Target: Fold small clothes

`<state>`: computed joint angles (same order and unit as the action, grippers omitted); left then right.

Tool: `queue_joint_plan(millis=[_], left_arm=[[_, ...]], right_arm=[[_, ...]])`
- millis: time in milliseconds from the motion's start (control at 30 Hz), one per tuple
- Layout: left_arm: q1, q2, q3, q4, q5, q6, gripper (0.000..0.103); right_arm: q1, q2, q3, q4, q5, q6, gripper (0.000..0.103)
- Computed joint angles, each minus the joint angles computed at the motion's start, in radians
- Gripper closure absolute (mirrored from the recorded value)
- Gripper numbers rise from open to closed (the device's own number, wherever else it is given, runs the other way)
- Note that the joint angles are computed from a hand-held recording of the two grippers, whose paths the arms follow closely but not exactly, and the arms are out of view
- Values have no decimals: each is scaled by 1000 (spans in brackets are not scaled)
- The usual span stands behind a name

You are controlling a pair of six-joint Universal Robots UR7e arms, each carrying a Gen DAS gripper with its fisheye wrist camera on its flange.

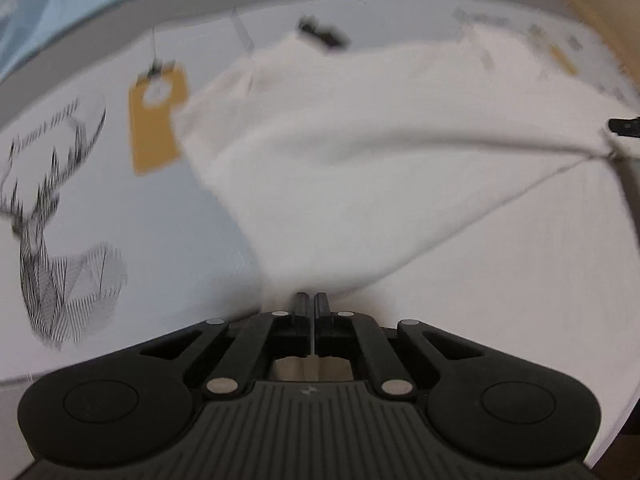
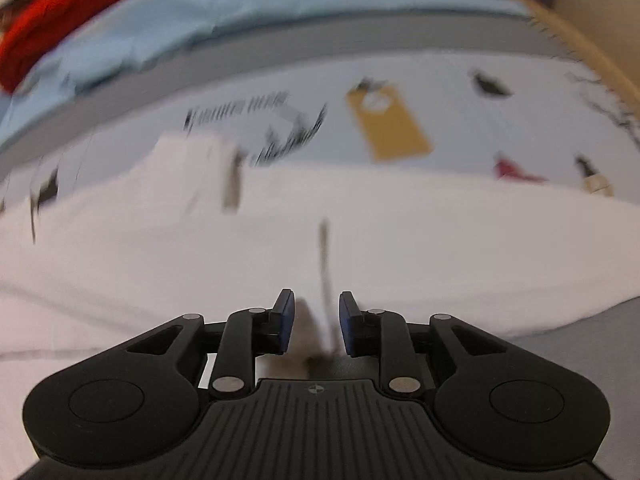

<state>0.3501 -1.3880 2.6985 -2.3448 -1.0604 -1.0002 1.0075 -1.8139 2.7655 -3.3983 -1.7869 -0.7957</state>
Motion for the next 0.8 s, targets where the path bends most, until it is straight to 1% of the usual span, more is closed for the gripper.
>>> queue_joint_plan(millis=[33,67,100,133,167,200,233,267,333,433,467,533,567,633,667,733,767,800], left_arm=[[-6,0,10,-47,9,10,99],[-1,13,18,-100,13,29,98],[7,45,10,-124,22,29,96],[17,70,0,-107,23,20,96],[34,96,-16,-55,13,3,95],[38,109,-21,-44,13,-2,94],[35,111,-31,-28,13,-15,94],[30,109,-52,21,7,-42,94],[-22,110,-83,117,26,-107,94],[-113,89,-93,156,46,-179,93],[-150,77,-102,179,58,-219,93],[-214,65,-135,261,85,-311,87],[-247,62,-157,308,97,-360,87],[-306,58,-197,372,114,-430,86],[-341,56,-207,384,118,-460,85],[-403,63,-212,377,121,-501,77],[-428,81,-210,358,123,-516,76],[-449,100,-206,339,123,-534,76]], right_arm=[[-31,-47,6,38,51,8,76],[-68,-108,3,118,108,19,75],[-98,-156,-3,193,149,19,73],[-124,-192,-5,252,180,11,72],[-127,-198,-11,268,179,7,72],[-122,-198,-10,260,161,2,72],[-114,-194,-11,239,139,3,72],[-108,-198,-16,230,123,13,72],[-128,-220,-29,227,130,42,71],[-214,-288,-42,235,190,95,69],[-260,-327,-44,252,225,108,69],[-377,-422,-58,324,322,133,69],[-438,-458,-64,357,372,144,69],[-594,-539,-84,439,503,168,69],[-675,-571,-93,473,571,180,69],[-810,-600,-117,521,683,213,74],[-880,-603,-131,533,749,232,75],[-908,-576,-139,503,776,255,75]])
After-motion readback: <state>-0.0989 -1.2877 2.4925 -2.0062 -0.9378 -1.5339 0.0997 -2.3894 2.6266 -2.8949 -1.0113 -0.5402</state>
